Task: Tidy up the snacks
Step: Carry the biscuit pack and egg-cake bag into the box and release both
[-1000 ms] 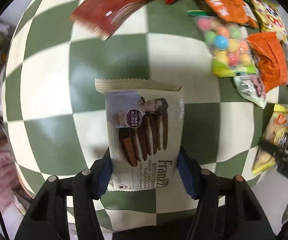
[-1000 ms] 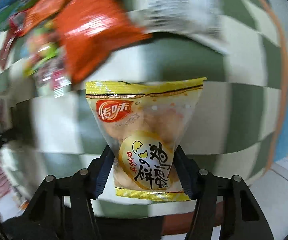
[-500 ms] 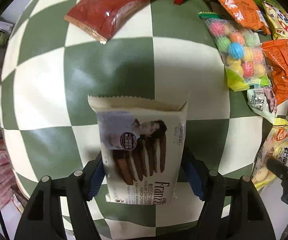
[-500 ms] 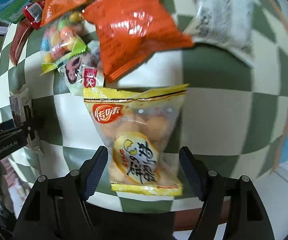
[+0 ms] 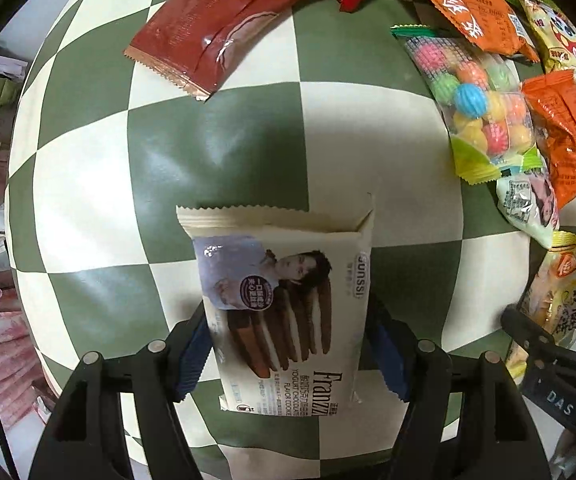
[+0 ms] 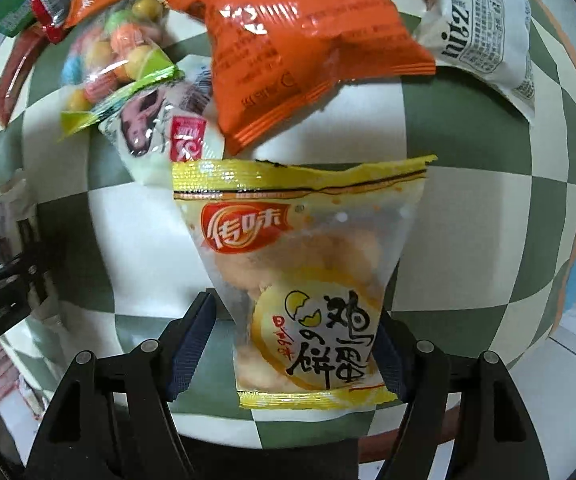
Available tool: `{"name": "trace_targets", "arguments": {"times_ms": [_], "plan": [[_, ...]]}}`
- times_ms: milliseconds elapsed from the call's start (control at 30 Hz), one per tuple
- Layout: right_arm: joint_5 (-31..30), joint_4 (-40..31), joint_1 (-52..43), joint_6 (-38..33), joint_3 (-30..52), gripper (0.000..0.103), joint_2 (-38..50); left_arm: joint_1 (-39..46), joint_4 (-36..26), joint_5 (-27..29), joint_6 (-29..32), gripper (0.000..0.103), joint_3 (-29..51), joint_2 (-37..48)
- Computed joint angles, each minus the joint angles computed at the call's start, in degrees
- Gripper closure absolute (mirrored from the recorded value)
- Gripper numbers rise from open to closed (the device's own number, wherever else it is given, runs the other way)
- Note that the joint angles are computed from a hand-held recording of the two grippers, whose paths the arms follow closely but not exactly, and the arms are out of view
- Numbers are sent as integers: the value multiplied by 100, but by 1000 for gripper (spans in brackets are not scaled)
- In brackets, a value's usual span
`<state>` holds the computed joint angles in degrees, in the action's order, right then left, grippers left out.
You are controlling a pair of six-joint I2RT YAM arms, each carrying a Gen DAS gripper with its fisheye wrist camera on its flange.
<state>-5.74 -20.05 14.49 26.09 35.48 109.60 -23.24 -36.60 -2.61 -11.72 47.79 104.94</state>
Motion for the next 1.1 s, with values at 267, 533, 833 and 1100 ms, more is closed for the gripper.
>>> {"name": "trace_targets", "arguments": {"times_ms": [267,533,833,1100], "plan": [[-6,-516,-530,-467,-194,50,-894,345,-148,193,329,47,-149,-547],[-386,-1544,-661,-801,188,52,-1734,567,-941,494,626,47,368,-1049],[-1128,-3328,-1364,-1528,1876,52,-2427,780,-2218,1329,943,47,1964,-1519],[-1320,-4698,-2119,-2330,5534,52,-1033,809,-3659,1770,1116,47,5919,220]]}}
